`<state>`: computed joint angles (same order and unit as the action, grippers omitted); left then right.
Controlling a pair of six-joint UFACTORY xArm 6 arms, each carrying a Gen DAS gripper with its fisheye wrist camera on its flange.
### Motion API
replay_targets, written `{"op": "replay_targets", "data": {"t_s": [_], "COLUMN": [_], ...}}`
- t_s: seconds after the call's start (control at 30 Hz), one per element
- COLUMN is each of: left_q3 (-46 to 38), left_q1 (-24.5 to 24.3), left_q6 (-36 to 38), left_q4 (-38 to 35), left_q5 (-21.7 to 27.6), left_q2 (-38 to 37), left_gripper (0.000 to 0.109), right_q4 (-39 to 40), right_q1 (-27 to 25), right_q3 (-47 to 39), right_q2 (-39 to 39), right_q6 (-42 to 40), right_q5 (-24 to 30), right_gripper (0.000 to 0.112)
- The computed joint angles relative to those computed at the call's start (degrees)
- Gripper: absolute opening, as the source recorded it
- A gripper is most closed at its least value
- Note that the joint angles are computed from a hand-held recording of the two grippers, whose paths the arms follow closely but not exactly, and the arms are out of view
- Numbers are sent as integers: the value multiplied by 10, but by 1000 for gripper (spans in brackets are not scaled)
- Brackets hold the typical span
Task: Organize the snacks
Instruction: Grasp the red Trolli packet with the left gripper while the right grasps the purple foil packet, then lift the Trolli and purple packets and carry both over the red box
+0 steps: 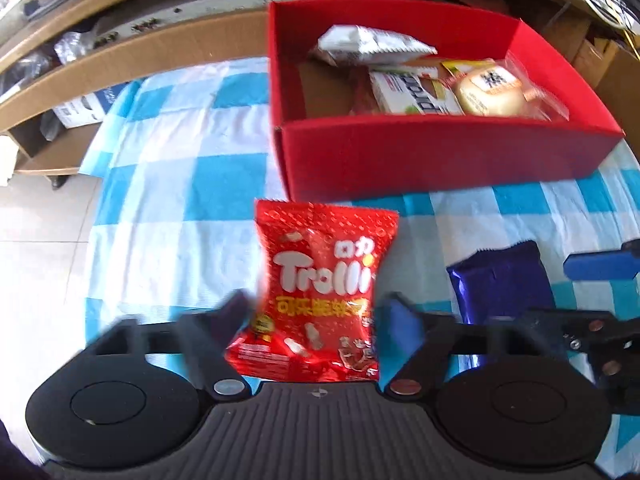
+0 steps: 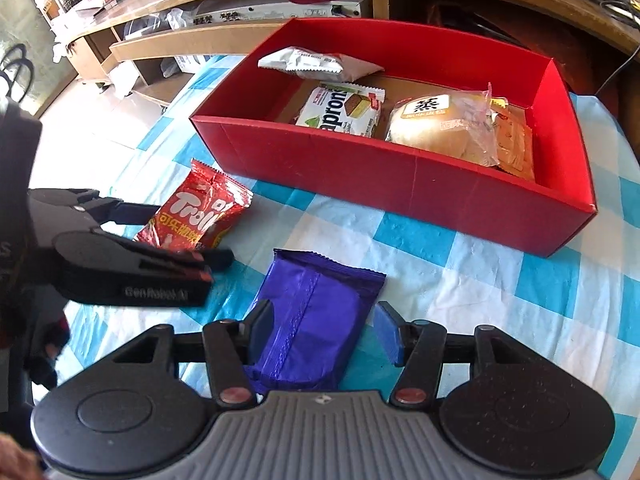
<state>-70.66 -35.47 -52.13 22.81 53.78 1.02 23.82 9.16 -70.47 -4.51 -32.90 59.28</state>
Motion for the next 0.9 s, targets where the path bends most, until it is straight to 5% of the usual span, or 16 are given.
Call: {"op": "replay_targets", "data": {"t_s": [0.4, 0.73, 0.9], "left_q3": [61, 74, 80], "left_q1": [0, 1, 4], "left_q6": [-60, -55, -49], "left_q4": [-41, -45, -51], "left_q5": [-5, -15, -21], "left_q2": [-81, -82, -84], "left_gripper": [58, 60, 62], "right_q4": [13, -60, -60], "right_q1": [17, 54, 35], "right_q3": [5, 55, 30], "right_q2": [2, -15, 7], "right_q6": [14, 41, 64], "right_q5": [9, -88, -51], "right_gripper": [73, 89, 96]}}
